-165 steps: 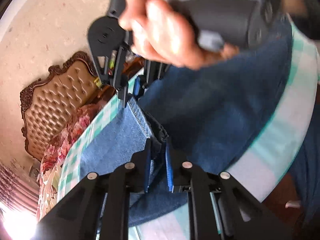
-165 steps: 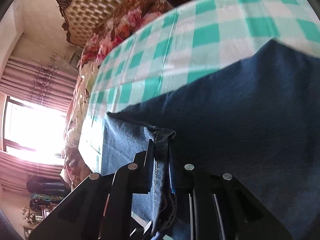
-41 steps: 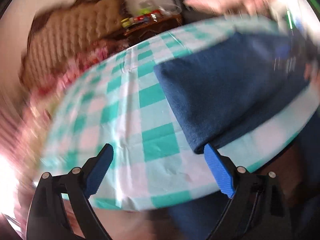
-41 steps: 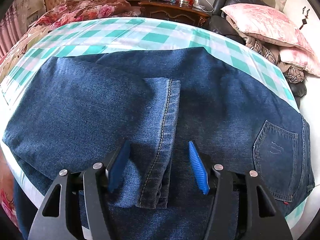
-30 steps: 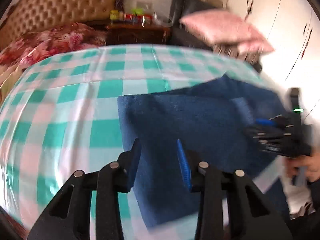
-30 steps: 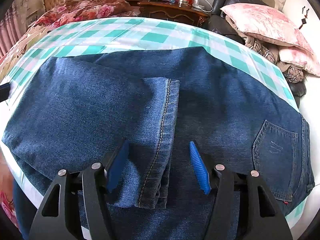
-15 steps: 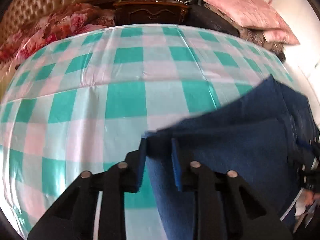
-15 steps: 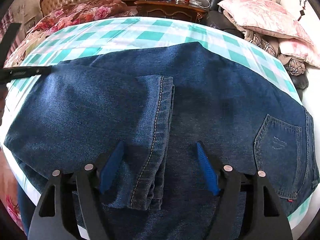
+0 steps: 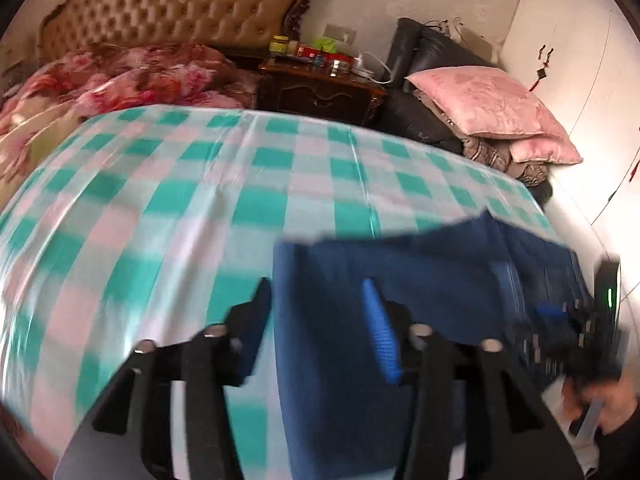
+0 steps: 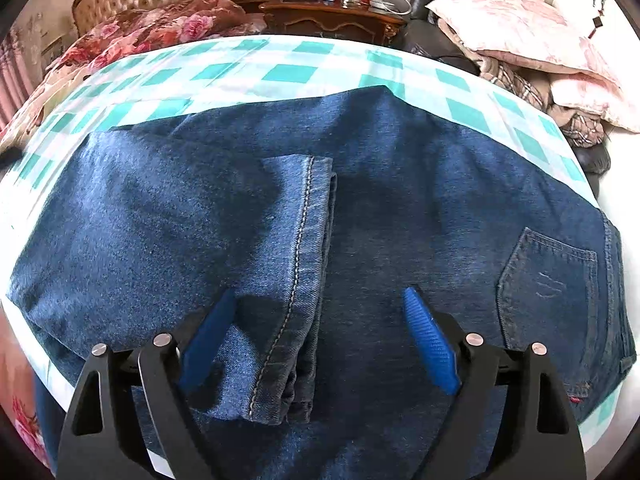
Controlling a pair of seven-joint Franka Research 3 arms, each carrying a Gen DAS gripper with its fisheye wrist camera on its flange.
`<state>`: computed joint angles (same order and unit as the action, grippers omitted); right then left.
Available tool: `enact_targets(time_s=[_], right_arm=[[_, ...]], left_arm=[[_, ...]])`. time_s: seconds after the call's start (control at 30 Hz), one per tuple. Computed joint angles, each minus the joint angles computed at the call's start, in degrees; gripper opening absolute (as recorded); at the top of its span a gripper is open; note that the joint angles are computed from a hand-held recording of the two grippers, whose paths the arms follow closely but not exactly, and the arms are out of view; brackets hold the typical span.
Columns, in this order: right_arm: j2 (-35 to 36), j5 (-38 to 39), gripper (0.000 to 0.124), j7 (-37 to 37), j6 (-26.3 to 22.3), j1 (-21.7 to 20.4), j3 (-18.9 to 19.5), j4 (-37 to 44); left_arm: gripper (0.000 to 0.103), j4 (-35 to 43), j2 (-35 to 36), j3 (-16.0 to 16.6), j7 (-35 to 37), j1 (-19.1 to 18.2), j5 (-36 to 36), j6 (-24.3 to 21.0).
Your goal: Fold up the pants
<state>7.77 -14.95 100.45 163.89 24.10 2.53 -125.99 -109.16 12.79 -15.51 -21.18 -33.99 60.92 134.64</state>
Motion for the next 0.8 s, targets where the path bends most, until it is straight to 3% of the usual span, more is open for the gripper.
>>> enact_targets(time_s=[0.07, 0.1, 0.13, 0.2, 0.23, 0.27, 0.33, 0.37, 0.4, 0.43, 0.47, 0.53, 0.63, 0.7, 0.8], right_arm=[[-1.4, -4.9, 0.082, 6.2, 1.8, 1.4, -1.5, -0.7], [-2.1, -6.0, 0.084, 7.9, 3.0, 1.5, -1.4, -1.1], [-2.5, -5.3, 0.086, 8.0, 4.4, 1.2, -0.7, -1.4], [-2.4, 3.2, 0.088, 2.4, 6.3, -0.3, 2.5, -1.4], [-2.1, 4.6, 0.088, 2.0, 5.0, 0.3, 2.6, -0.5], [-1.3, 2.8, 0.088, 4.6, 3.5, 1.5, 2.0, 0.8], [-0.4, 0.1, 0.089, 7.6, 4.3, 2.9, 1.1, 1.2], [0.3, -3.6, 0.089, 10.8, 4.2, 4.3, -0.2, 1.7], [0.7, -7.0, 0.089, 13.6, 2.7, 5.5, -1.3, 2.4], [1.2, -8.1, 0.089, 14.9, 1.8, 5.8, -1.5, 2.7], [1.5, -5.6, 0.089, 13.0, 2.5, 4.8, -0.4, 2.3], [2.6, -1.4, 0.089, 10.0, 0.4, 4.0, 0.9, 3.1], [3.1, -7.3, 0.091, 13.2, 0.4, 6.4, -1.5, 3.1], [3.3, -8.6, 0.092, 13.5, -0.1, 6.6, -1.7, 3.3], [3.2, -6.7, 0.097, 11.8, 1.2, 5.6, -0.9, 2.6]], left_arm=[[0.052, 3.4, 2.1, -1.1, -2.9, -4.6, -2.9, -11.9], [0.052, 4.7, 3.0, -2.0, -4.0, -5.4, -3.3, -15.4], [0.052, 5.5, 3.9, -2.1, -6.7, -6.8, -3.3, -17.8], [0.056, 7.4, 5.4, -2.2, -6.9, -7.4, -5.1, -18.3], [0.072, 10.0, 7.0, -2.1, -4.5, -8.1, -5.9, -20.9], [0.077, 12.0, 8.2, -0.9, -2.5, -9.4, -5.7, -21.7], [0.092, 11.2, 8.2, -2.3, -3.8, -6.7, -5.1, -16.2], [0.094, 11.6, 8.6, -2.0, -3.8, -6.7, -5.7, -15.7], [0.099, 14.0, 10.1, 0.1, -2.0, -8.8, -7.4, -18.3], [0.101, 15.8, 11.5, 0.1, -1.0, -9.3, -7.4, -20.6], [0.101, 16.3, 12.1, 0.6, -0.1, -9.5, -7.0, -20.3], [0.101, 15.4, 12.6, 0.4, 2.9, -7.4, -9.9, -14.2], [0.101, 17.6, 15.4, 0.1, 8.9, -6.1, -17.7, -14.3], [0.101, 15.5, 14.8, 1.5, 6.5, -7.2, -16.4, -11.4], [0.101, 14.4, 14.4, 2.4, 5.7, -8.3, -14.3, -10.4]])
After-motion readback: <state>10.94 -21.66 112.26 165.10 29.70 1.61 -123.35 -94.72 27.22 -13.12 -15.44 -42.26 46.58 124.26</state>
